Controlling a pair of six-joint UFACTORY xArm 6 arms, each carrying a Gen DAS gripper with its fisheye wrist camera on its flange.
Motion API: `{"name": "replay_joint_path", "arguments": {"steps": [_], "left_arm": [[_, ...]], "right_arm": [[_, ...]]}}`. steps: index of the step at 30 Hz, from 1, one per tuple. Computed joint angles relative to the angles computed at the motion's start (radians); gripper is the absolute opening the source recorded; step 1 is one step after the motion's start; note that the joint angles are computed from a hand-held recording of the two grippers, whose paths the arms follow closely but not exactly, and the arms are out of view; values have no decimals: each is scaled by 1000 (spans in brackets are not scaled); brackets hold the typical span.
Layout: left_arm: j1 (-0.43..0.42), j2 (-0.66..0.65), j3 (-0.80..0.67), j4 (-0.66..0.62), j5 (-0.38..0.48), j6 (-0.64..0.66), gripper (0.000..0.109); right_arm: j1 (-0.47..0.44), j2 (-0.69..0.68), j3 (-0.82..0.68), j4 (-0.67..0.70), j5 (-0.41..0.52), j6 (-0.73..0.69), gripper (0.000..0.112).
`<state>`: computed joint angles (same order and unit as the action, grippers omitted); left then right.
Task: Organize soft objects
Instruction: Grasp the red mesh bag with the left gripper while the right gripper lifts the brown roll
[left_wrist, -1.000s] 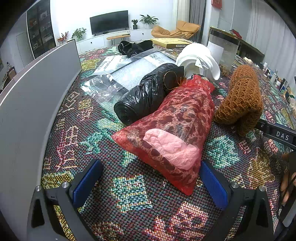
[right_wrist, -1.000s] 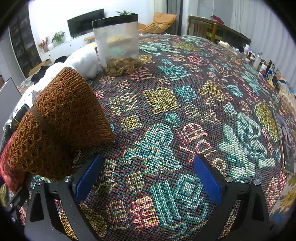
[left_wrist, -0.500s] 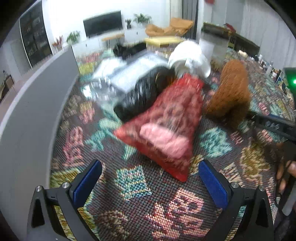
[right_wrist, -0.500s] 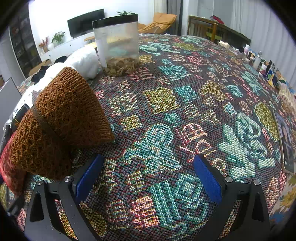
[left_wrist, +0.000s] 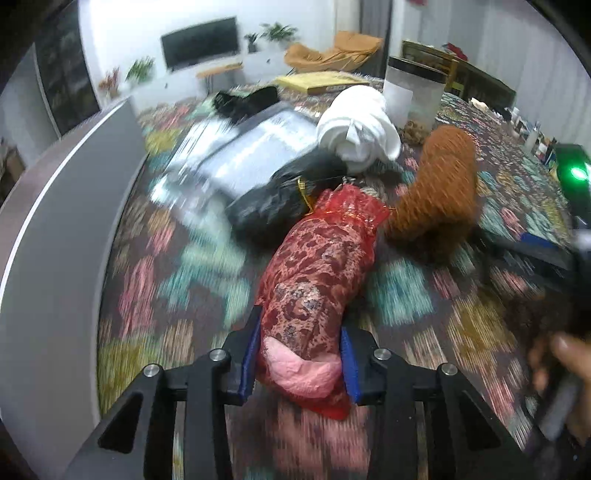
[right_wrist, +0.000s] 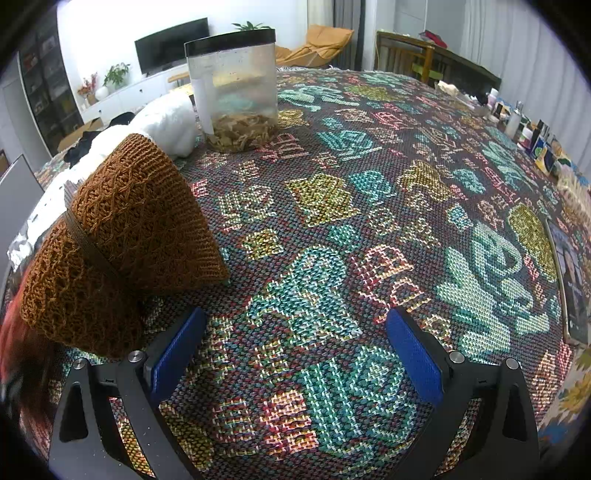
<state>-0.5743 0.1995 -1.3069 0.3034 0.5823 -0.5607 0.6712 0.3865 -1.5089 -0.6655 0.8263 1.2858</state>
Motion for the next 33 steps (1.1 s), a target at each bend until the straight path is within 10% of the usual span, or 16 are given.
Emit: {"name": "replay_joint_path", "arguments": {"steps": [2, 6, 13, 16, 19, 22, 23, 24, 33], "left_arm": [[-12, -77, 88, -52, -6, 33, 43], [-49, -164, 181, 90, -1, -47, 93], [-60, -90, 99, 267, 37, -124, 94], [-40, -62, 80, 228, 18, -114, 94], [-37, -40, 61, 192, 29, -100, 85], [-28, -40, 70, 83, 14, -34, 45], [-22, -52, 86, 56, -2, -25, 42], [-18, -72, 104, 52, -17, -29, 36], [27, -277, 252, -144, -173, 45, 35]], "right_arm": [[-1, 1, -1, 0, 0, 0, 100], [-2, -3, 5, 0, -10, 3, 100], [-94, -173, 274, -46, -456, 229, 98], [-97, -153, 255, 145, -599, 116, 98], [-54, -36, 63, 459, -549, -193, 98], [-36, 160, -251, 689, -317, -505, 95], [-38, 205, -329, 736, -240, -566, 86], [-41, 227, -364, 744, -196, -586, 49], [-117, -70, 12, 593, -407, -444, 44]]}}
